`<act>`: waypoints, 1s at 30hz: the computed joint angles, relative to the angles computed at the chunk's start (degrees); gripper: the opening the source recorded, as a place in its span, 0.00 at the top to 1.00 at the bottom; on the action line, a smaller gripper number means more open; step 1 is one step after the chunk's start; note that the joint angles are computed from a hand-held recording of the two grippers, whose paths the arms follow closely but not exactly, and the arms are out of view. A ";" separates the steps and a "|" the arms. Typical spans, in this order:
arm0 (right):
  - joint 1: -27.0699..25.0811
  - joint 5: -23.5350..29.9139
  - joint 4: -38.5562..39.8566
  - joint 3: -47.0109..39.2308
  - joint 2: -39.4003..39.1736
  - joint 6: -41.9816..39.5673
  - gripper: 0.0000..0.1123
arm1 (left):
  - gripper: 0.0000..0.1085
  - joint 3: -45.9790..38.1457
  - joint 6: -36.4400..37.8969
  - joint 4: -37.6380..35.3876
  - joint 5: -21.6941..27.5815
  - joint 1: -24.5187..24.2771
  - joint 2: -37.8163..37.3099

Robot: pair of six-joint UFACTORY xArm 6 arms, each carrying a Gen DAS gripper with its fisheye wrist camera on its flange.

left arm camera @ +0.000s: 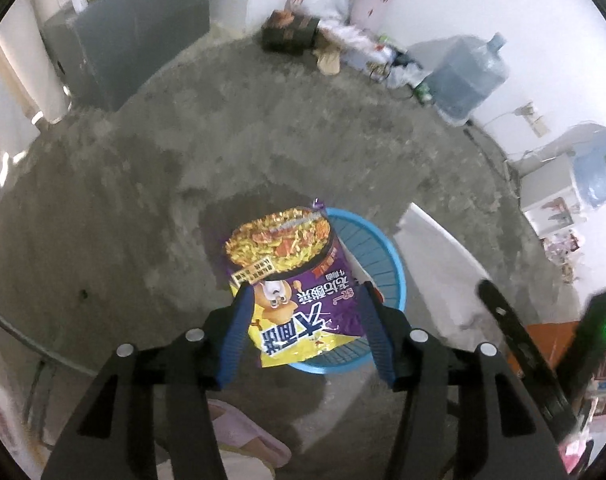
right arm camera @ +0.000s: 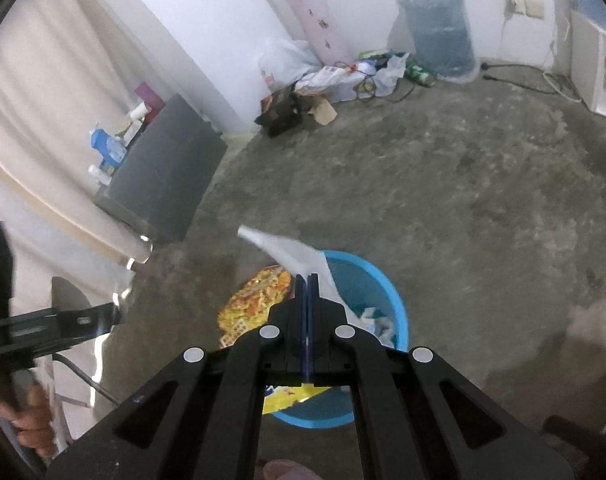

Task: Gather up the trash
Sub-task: 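Open the left gripper to drop the noodle bag while the right drops the paper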

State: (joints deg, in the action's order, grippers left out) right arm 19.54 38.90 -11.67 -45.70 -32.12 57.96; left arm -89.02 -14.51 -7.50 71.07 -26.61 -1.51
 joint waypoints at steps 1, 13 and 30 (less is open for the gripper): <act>-0.07 -0.16 0.25 -0.09 0.26 -0.21 1.00 | 0.51 0.11 0.46 0.05 0.31 0.36 -1.16; -3.72 -5.83 11.12 1.82 7.58 -8.35 0.99 | 0.35 9.19 7.60 -2.15 1.50 13.07 -27.49; 5.60 2.32 2.76 -6.36 11.70 -8.62 0.63 | 0.28 17.00 22.21 -16.13 10.44 50.68 -49.04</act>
